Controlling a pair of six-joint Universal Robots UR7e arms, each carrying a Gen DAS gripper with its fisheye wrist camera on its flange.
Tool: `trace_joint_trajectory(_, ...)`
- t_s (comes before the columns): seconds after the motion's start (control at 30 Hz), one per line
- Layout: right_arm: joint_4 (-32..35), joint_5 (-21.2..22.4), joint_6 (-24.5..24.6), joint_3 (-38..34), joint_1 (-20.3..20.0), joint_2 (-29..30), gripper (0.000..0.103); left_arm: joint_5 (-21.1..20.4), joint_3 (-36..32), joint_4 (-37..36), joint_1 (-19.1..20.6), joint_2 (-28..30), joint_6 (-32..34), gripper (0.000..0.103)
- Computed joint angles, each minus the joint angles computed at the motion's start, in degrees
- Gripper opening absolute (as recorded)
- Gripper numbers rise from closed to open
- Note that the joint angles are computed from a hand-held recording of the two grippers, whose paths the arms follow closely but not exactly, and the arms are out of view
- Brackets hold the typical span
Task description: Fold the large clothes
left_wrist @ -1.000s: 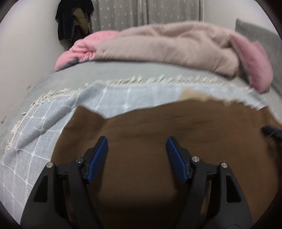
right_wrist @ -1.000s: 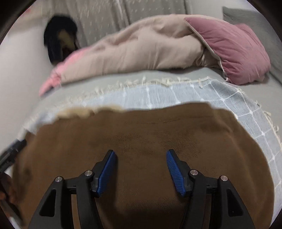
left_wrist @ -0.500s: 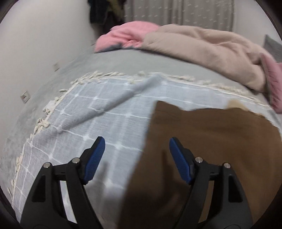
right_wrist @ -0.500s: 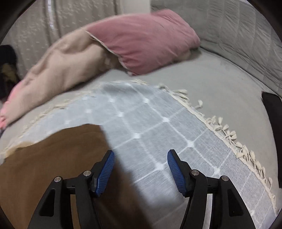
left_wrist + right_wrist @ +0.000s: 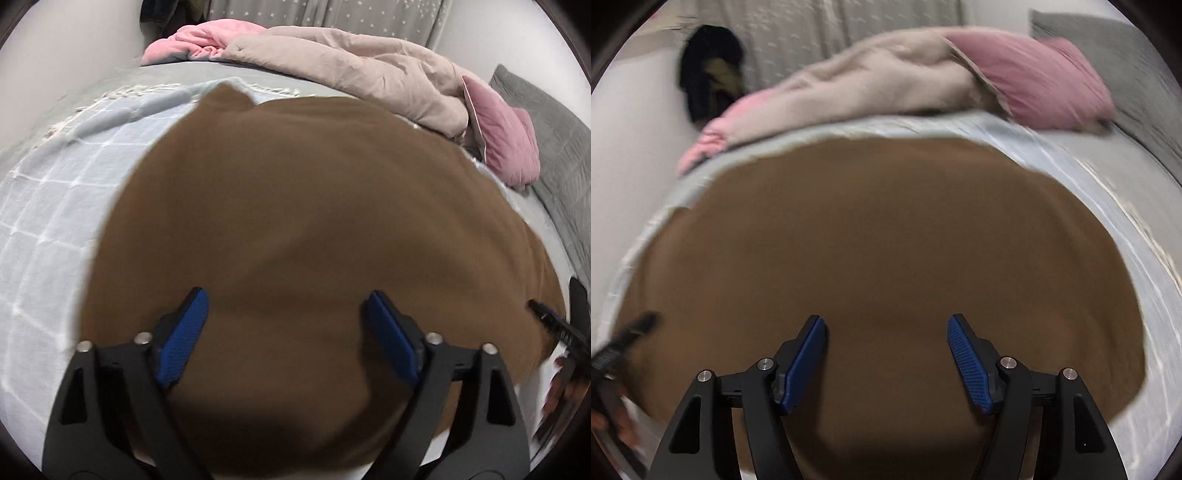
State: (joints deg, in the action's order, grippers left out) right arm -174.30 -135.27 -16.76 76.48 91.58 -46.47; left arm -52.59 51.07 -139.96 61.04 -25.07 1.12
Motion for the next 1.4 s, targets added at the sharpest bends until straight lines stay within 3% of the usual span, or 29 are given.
trace_joint_trajectory(0.03, -2.2, -2.2, -0.9, 1.9, -0.4, -1.2, 0.07, 1.9, 3.0, -1.3, -0.3, -1.9, 0.5, 0.079)
trace_joint_trajectory(0.07, -3.9, -2.6, -1.0, 4.2, -1.0, -3.2, 0.066, 1.9, 4.5, -0.8, -0.3, -3.6, -0.2, 0.065)
trace_joint_trajectory(0.13, -2.8, -0.5, 3.4, 8.2, -1.4, -7.6, 0.056, 0.9, 7.5, 0.7, -0.4, -7.1, -5.5, 0.062)
trace_joint_trajectory(0.2, -3.0, 0.4, 8.7, 10.6, -1.0, -10.8, 0.057, -0.4, 12.1, -0.5, -1.2, -11.0, -11.7, 0.068)
trace_joint_trajectory(0.23, -3.9, -1.3, 10.4, 10.9, -0.4, -11.2, 0.063, -0.5, 13.7, 0.3, -1.6, -12.7, -14.9, 0.086)
trace_joint_trajectory(0.27, -6.0, -2.7, 12.0, 12.0, 0.0, -12.0, 0.071, -0.6, 15.2, 0.2, -2.0, -13.8, -16.6, 0.094)
trace_joint_trajectory(0.3, -8.2, -1.7, 12.7, 13.6, -0.1, -13.0, 0.075, -2.3, 17.7, -1.6, -2.2, -15.7, -17.4, 0.095)
trace_joint_trajectory(0.37, -7.0, 3.9, 19.6, 17.7, -1.6, -17.0, 0.086, -6.6, 20.2, -1.3, -1.5, -17.8, -19.9, 0.099)
trace_joint_trajectory(0.47, 3.8, 12.1, 33.7, 20.1, -5.7, -21.1, 0.086, -12.6, 21.9, 1.8, 1.2, -19.0, -30.6, 0.1)
trace_joint_trajectory(0.53, 6.2, 20.1, 40.9, 22.3, -9.1, -22.8, 0.086, -19.1, 21.6, 2.7, 4.1, -18.2, -36.2, 0.099)
trace_joint_trajectory(0.57, 5.0, 23.0, 42.1, 22.8, -10.2, -22.9, 0.088, -20.7, 22.1, 0.5, 4.9, -17.8, -36.8, 0.099)
trace_joint_trajectory(0.63, -0.3, 28.6, 39.9, 22.6, -11.5, -22.0, 0.088, -20.5, 24.7, -9.1, 4.8, -17.8, -35.0, 0.099)
trace_joint_trajectory(0.7, -2.4, 34.8, 39.8, 21.6, -13.3, -20.8, 0.087, -23.9, 24.3, -15.1, 5.5, -16.0, -34.4, 0.099)
trace_joint_trajectory(0.77, -4.7, 34.2, 40.0, 20.5, -13.5, -19.0, 0.083, -23.3, 24.9, -21.4, 5.9, -14.5, -36.6, 0.096)
trace_joint_trajectory(0.8, -6.3, 33.5, 39.6, 19.9, -13.3, -18.2, 0.077, -21.8, 25.6, -24.7, 5.6, -14.2, -36.3, 0.09)
trace_joint_trajectory(0.83, -6.6, 33.7, 39.9, 19.5, -13.4, -17.9, 0.052, -20.1, 25.9, -25.6, 5.3, -14.0, -36.3, 0.064)
trace_joint_trajectory(0.87, -7.9, 36.3, 40.7, 19.7, -14.1, -17.9, 0.042, -19.0, 25.6, -25.0, 5.4, -13.7, -36.3, 0.046)
trace_joint_trajectory(0.93, -12.1, 40.8, 42.3, 21.1, -14.6, -18.2, 0.032, -20.9, 26.7, -27.5, 5.7, -14.1, -36.7, 0.034)
trace_joint_trajectory(1.03, -14.5, 41.0, 36.8, 20.9, -11.1, -19.7, 0.025, -21.5, 29.0, -30.4, 3.7, -17.1, -34.7, 0.024)
trace_joint_trajectory(1.1, -14.9, 41.5, 33.7, 21.8, -9.2, -21.6, 0.023, -24.6, 30.3, -32.2, 3.4, -19.7, -34.4, 0.022)
trace_joint_trajectory(1.2, -14.2, 38.3, 31.2, 26.1, -7.5, -25.5, 0.024, -25.7, 34.5, -32.3, 3.7, -24.3, -35.1, 0.023)
trace_joint_trajectory(1.27, -5.7, 37.5, 33.7, 27.1, -8.5, -27.9, 0.037, -21.0, 35.4, -25.4, 3.6, -25.8, -36.2, 0.038)
trace_joint_trajectory(1.33, 5.6, 31.8, 37.4, 26.6, -9.8, -28.8, 0.05, -16.6, 33.8, -14.9, 4.3, -25.1, -37.8, 0.05)
trace_joint_trajectory(1.4, 11.7, 28.7, 40.6, 25.8, -11.8, -28.0, 0.054, -18.3, 33.7, -13.2, 6.0, -24.4, -40.3, 0.053)
